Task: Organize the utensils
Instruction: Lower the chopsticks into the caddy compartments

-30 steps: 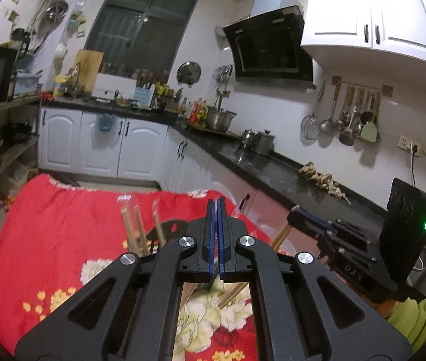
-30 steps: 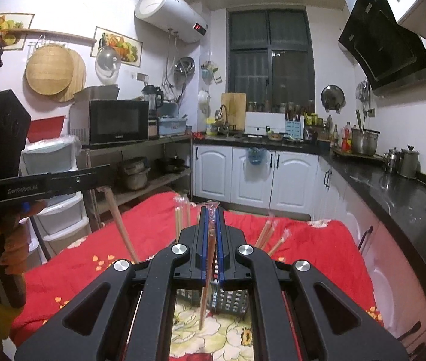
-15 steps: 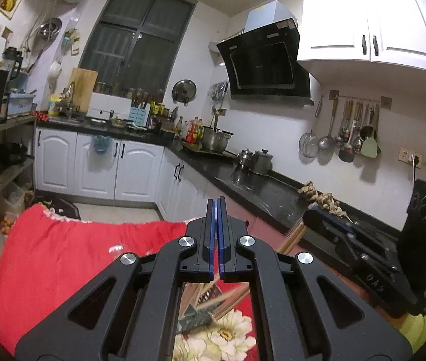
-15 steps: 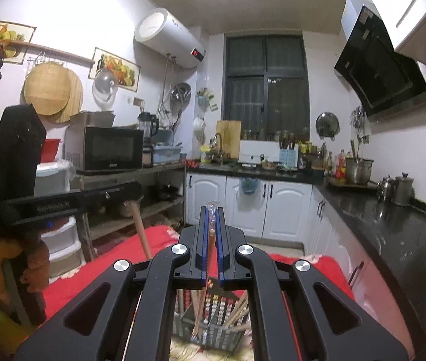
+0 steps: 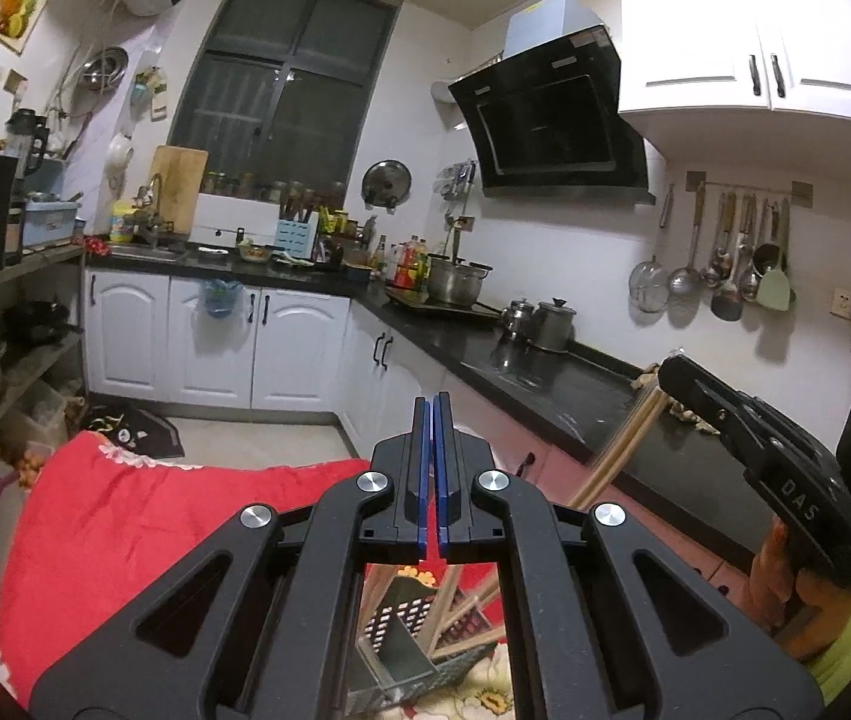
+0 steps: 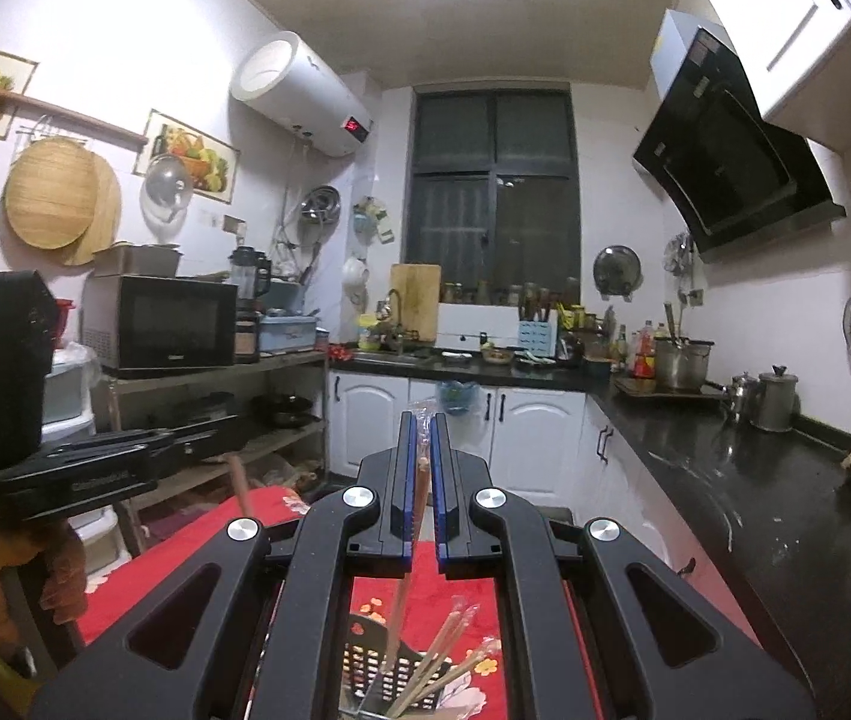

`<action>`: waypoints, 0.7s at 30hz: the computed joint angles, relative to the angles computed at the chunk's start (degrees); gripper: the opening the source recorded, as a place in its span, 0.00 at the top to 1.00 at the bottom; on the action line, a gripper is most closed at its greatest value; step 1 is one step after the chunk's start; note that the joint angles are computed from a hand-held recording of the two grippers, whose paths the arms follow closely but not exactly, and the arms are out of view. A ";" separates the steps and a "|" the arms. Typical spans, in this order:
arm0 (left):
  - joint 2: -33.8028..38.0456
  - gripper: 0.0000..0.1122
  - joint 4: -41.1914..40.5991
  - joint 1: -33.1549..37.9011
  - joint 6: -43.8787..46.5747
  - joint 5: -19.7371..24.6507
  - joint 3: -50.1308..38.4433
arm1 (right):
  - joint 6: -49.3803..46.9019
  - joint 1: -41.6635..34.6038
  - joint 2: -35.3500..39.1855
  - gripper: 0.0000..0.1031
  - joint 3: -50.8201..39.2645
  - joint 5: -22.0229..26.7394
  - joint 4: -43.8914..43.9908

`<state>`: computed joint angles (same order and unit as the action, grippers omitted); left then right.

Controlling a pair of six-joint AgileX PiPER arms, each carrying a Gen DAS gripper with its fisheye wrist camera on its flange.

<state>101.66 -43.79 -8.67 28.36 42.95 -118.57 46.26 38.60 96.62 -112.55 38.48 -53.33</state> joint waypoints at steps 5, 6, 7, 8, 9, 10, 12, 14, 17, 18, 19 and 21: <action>1.05 1.00 0.05 -0.05 0.63 -1.19 0.29 | -1.77 -2.07 1.97 0.95 -1.02 -0.71 3.41; 1.14 1.00 -0.02 -0.07 0.73 -1.31 0.58 | -2.27 -2.43 2.29 0.95 -0.81 -1.10 4.10; 1.23 1.00 -0.13 -0.03 0.93 -1.45 0.87 | -2.66 -2.71 2.60 0.95 -0.69 -1.42 4.62; 1.48 1.00 -0.23 0.05 1.01 -1.47 1.02 | -3.29 -2.94 3.06 0.95 -0.91 -1.42 5.39; 1.79 1.00 -0.42 0.19 1.03 -1.41 1.08 | -3.74 -2.97 3.61 0.95 -1.43 -1.19 5.99; 2.11 1.00 -0.70 0.38 1.04 -1.36 1.12 | -3.80 -2.82 3.92 0.95 -1.55 -0.98 6.16; 2.45 1.00 -1.02 0.61 1.12 -1.31 1.40 | -3.88 -2.89 4.44 0.95 -1.29 -0.91 6.49; 2.48 1.00 -1.35 0.67 1.46 -1.65 2.24 | -4.16 -3.04 4.95 0.95 -1.03 -1.09 7.39; 2.48 1.00 -2.53 0.99 2.89 -1.93 3.91 | -4.72 -3.11 5.84 0.95 -1.13 -1.08 8.36; 2.67 1.00 -2.87 1.10 3.17 -1.87 4.16 | -4.54 -3.04 5.93 0.95 -0.88 -1.12 8.29; 2.78 1.00 -3.41 1.29 3.53 -1.62 4.49 | -5.21 -3.19 6.32 0.95 -1.25 -1.06 9.06; 3.17 1.00 -3.63 1.31 3.43 -1.41 4.78 | -5.99 -3.17 7.14 0.95 -1.79 -0.71 9.87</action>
